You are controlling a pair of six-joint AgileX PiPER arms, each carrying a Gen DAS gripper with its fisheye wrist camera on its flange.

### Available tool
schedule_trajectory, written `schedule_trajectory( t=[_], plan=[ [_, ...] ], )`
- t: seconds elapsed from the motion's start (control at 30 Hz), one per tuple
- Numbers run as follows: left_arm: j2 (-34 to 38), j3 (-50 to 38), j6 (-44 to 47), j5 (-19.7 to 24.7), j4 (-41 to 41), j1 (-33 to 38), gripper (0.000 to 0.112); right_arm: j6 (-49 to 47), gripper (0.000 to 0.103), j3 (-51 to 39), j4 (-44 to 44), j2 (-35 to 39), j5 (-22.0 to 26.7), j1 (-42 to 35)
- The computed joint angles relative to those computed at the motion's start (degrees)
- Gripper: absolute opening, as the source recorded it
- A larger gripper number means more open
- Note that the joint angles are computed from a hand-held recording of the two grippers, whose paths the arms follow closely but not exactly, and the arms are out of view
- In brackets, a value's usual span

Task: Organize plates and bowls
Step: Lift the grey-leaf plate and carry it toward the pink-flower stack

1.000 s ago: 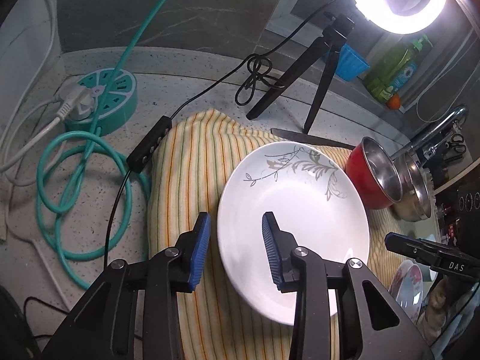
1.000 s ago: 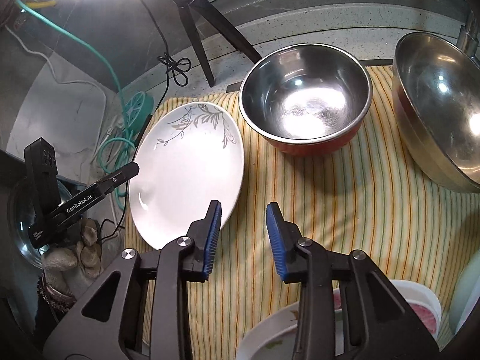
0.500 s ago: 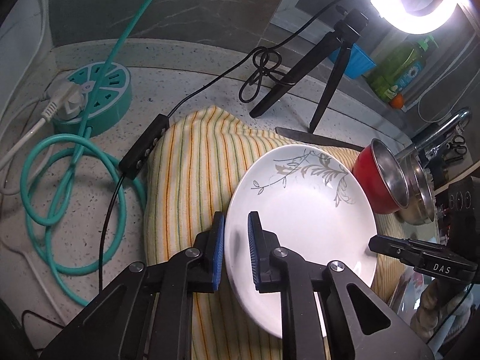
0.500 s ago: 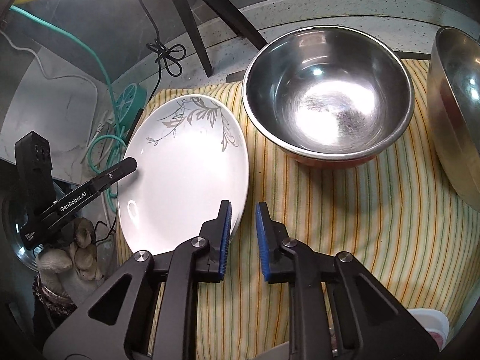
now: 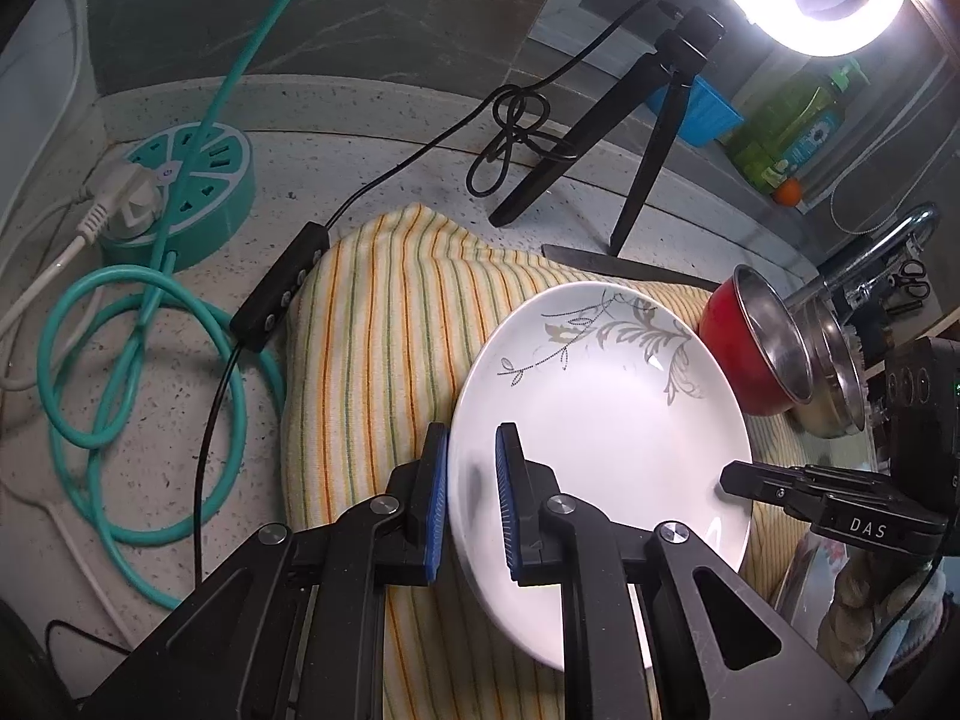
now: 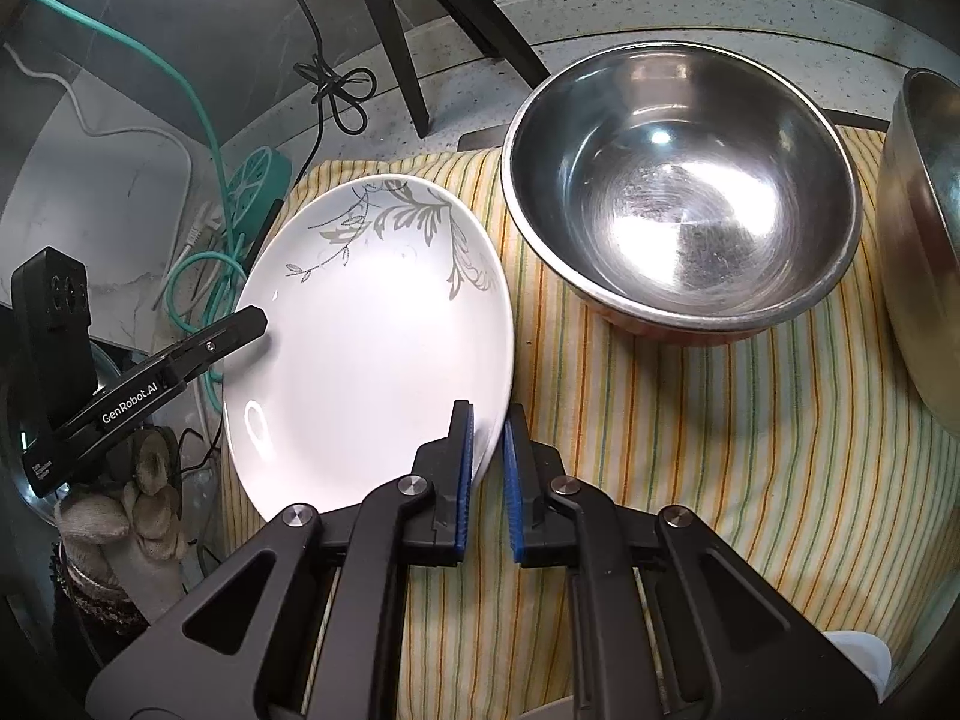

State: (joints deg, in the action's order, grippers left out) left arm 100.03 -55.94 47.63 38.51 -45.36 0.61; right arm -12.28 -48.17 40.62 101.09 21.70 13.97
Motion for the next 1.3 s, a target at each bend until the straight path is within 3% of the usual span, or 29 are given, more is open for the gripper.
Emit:
schedule_trajectory(
  t=[0.4,0.83,1.17,1.3],
  plan=[
    [-7.0,6.5,1.1,1.5,-2.2,1.7,0.014,-1.0,0.01,5.1,0.9,-5.9,1.0,0.5],
    [-18.5,13.1,-1.6,3.8,-3.7,-0.2,0.014,1.6,0.01,13.2,-1.9,-20.3,4.6,-1.3],
    [-26.4,17.8,-9.5,0.9,-1.2,-10.5,0.014,-1.7,0.01,21.4,-3.1,-35.4,12.8,-11.1],
    [-28.9,19.8,-14.4,-1.6,-0.3,-16.5,0.014,-6.3,0.01,24.7,-3.1,-41.2,18.6,-18.7]
  ],
)
